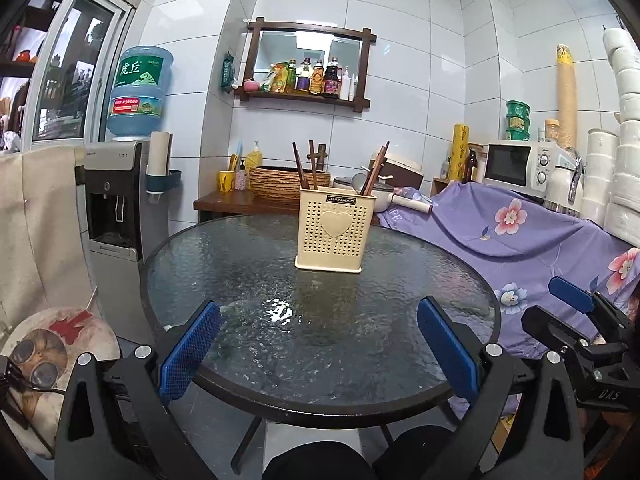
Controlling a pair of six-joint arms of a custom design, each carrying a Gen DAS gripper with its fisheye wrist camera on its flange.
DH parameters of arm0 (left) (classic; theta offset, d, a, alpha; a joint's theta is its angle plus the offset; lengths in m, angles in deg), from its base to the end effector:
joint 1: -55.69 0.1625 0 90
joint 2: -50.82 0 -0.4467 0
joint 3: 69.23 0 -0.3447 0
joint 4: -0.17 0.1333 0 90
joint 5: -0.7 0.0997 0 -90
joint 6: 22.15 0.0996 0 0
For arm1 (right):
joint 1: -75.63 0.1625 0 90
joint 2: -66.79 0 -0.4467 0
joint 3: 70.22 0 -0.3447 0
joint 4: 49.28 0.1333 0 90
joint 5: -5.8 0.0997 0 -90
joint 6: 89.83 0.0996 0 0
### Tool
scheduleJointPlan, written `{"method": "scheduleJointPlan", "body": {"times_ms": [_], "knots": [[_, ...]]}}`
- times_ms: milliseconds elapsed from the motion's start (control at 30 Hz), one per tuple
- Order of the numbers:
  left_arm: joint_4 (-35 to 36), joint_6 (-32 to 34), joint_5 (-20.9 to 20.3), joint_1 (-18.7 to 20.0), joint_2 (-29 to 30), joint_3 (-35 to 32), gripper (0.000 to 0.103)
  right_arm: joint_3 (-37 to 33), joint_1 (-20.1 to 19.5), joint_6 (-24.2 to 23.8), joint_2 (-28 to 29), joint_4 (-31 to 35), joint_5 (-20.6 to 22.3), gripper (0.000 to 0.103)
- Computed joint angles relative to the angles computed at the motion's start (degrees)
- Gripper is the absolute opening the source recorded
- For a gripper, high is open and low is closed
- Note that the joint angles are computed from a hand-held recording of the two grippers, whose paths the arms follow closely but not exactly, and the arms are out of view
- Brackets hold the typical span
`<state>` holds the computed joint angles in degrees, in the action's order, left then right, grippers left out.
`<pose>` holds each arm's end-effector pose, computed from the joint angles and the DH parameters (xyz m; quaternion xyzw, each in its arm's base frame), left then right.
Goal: Organize utensils
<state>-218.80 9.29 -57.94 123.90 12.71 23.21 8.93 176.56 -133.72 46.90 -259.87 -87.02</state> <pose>-0.0734 -0.6824 0.2318 0.1965 0.7579 -0.5636 0.2633 0.2647 -0.6937 0.0580 0.3847 -0.7691 0.4829 0.1649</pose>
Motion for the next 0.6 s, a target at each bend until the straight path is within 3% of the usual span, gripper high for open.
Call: {"method": "scheduleJointPlan", "body": {"times_ms": [600], "knots": [[0.1,0.8,1.3,-0.5,0.4,-0.2,0.097,-0.8,0.4,1.0,0.4,0.7,-1.4,0.097]]}}
